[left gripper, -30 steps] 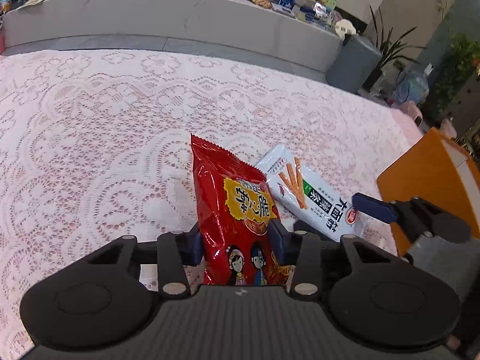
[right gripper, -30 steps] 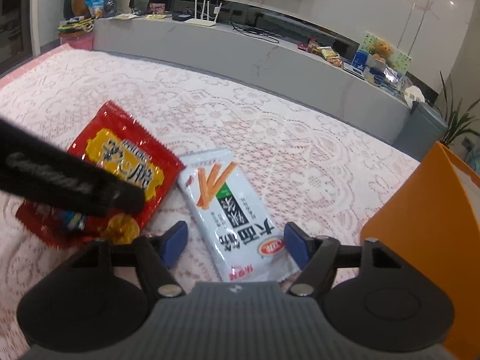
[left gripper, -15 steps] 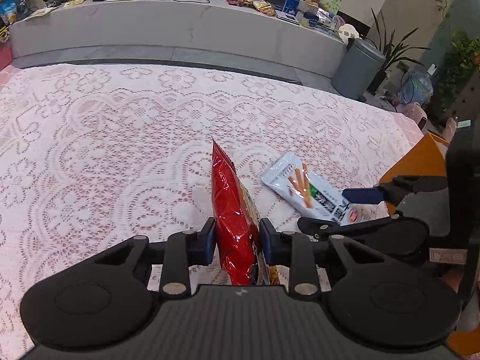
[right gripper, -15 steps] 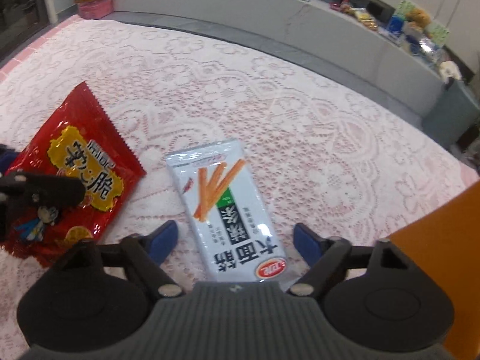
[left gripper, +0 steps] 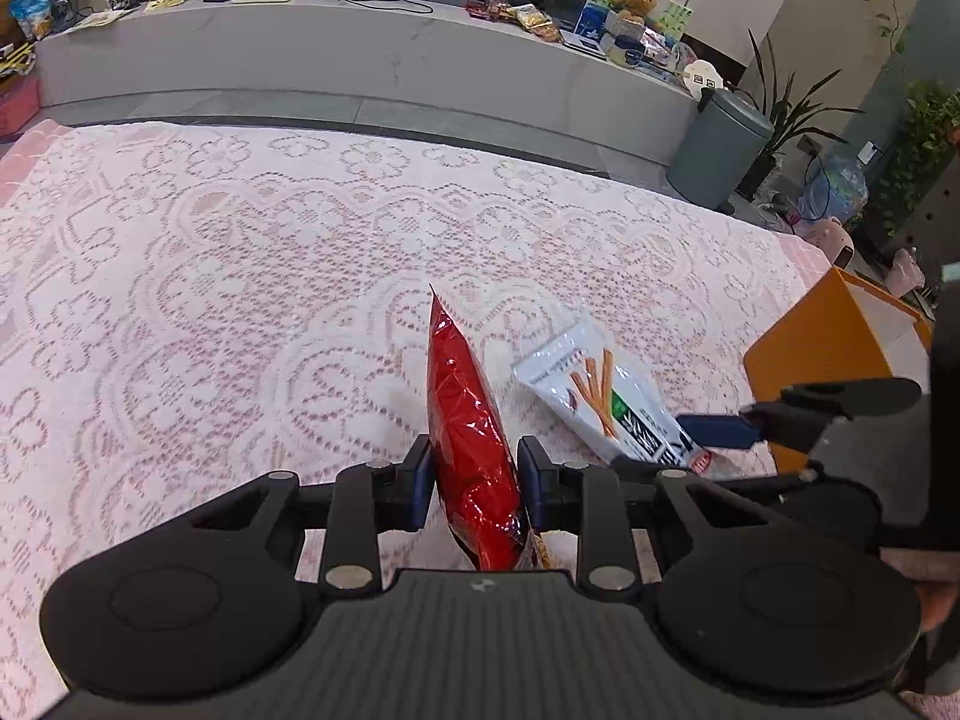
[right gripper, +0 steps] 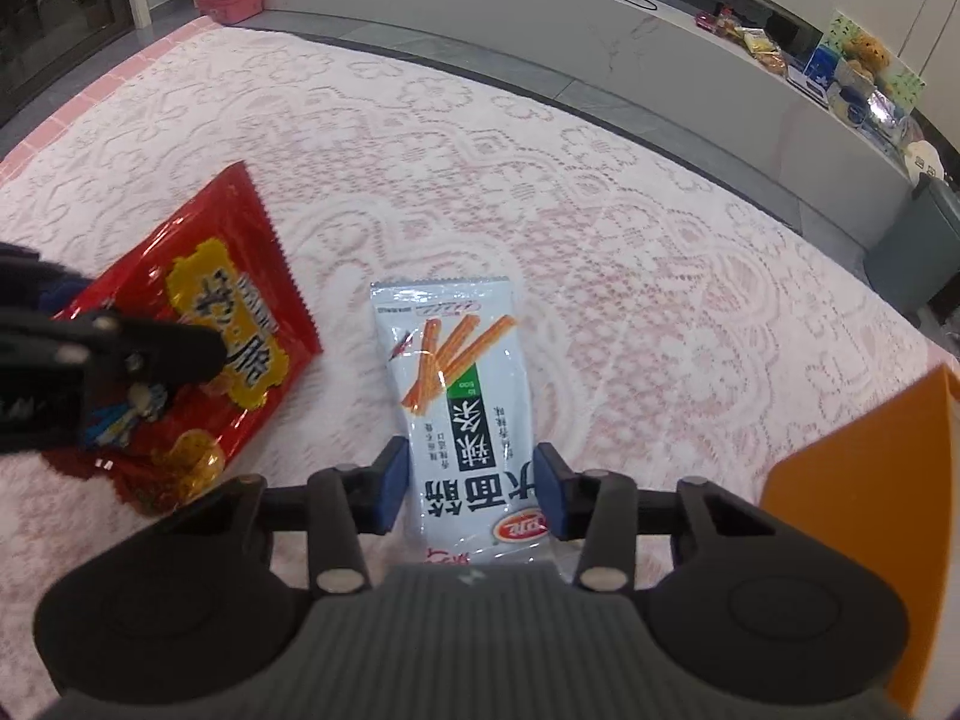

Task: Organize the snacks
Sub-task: 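Carry the chip bag with the left gripper while the right carries the breadstick packet to the box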

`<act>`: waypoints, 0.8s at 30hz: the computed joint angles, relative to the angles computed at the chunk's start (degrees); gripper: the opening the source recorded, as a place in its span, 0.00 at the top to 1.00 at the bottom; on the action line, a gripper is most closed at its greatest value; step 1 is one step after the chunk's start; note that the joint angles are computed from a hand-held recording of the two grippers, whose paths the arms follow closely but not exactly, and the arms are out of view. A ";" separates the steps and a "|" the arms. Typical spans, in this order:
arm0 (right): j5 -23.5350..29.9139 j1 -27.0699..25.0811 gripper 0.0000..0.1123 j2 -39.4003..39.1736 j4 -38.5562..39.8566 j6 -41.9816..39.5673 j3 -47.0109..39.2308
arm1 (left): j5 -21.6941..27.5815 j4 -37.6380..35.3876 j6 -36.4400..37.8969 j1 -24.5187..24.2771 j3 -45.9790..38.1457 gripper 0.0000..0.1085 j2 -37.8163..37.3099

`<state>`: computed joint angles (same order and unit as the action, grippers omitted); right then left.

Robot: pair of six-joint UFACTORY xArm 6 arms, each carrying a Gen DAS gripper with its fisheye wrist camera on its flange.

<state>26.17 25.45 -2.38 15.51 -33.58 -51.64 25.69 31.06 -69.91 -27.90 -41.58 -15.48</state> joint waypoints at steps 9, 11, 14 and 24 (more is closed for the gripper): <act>5.99 -1.61 0.63 -12.38 5.58 -0.76 8.31 | 4.44 0.27 -2.46 -4.59 1.73 0.70 -5.07; 7.13 -2.03 0.63 -15.20 6.15 -0.88 9.64 | 5.73 1.20 -3.36 -5.85 1.30 0.70 -5.79; 10.14 -3.44 0.63 -19.42 8.33 -2.13 11.09 | 7.64 2.68 -4.74 -7.90 0.39 0.70 -6.66; 19.47 -11.32 0.64 -30.17 12.85 -7.97 11.94 | 11.04 5.55 -6.92 -13.75 -4.82 0.70 -5.26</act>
